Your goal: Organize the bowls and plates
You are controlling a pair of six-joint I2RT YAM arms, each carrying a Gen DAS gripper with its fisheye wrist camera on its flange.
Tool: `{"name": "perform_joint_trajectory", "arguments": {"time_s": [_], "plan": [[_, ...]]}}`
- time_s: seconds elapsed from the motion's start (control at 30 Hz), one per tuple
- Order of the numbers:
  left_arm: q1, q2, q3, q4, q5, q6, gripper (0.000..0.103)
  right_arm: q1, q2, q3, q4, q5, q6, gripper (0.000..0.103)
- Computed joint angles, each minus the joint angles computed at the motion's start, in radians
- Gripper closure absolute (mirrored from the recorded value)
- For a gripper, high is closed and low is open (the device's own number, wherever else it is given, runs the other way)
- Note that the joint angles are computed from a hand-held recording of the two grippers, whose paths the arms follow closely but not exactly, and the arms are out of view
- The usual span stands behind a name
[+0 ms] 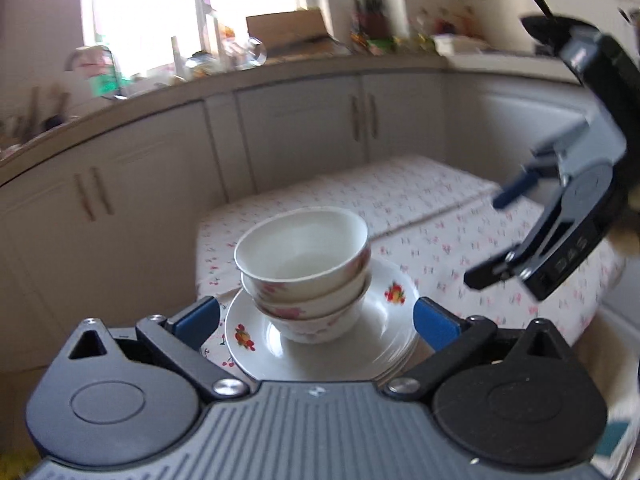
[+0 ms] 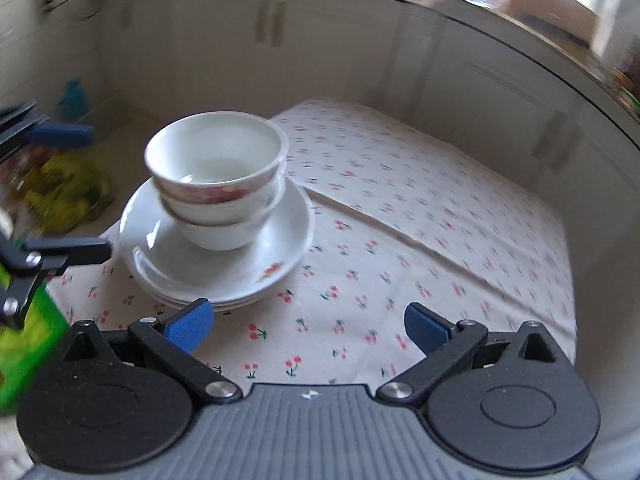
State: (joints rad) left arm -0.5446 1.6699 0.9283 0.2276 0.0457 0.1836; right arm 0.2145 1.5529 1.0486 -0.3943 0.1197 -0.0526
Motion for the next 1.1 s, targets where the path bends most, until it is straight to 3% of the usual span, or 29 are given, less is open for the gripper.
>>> {"name": "perform_joint_trajectory", "arguments": {"time_s": [0.17,0.23,0.37,0.67,1.1], "plan": [[-0.104,-0.044,-0.008,-0.056,-0.207,-0.211,0.001,0.033,-0.075,-0.075,0.003,0.056,0.190,0.000],[-0.139,-0.040,0.025,-0.128,-0.282,-0.307,0.001,0.060,-0.094,-0.103,0.012,0.108,0.241,0.000],[-0.211,-0.067,0.026,-0.212,-0.435,-0.395,0.001,0.109,-0.155,-0.154,-0.001,0.217,0.334,0.000],[-0.292,-0.123,0.017,-0.262,-0.515,-0.452,0.001,0.153,-0.304,-0.236,-0.047,0.272,0.420,0.000],[-0.337,-0.186,0.005,-0.301,-0.598,-0.525,0.001,0.232,-0.402,-0.221,-0.087,0.361,0.439,0.000]]}}
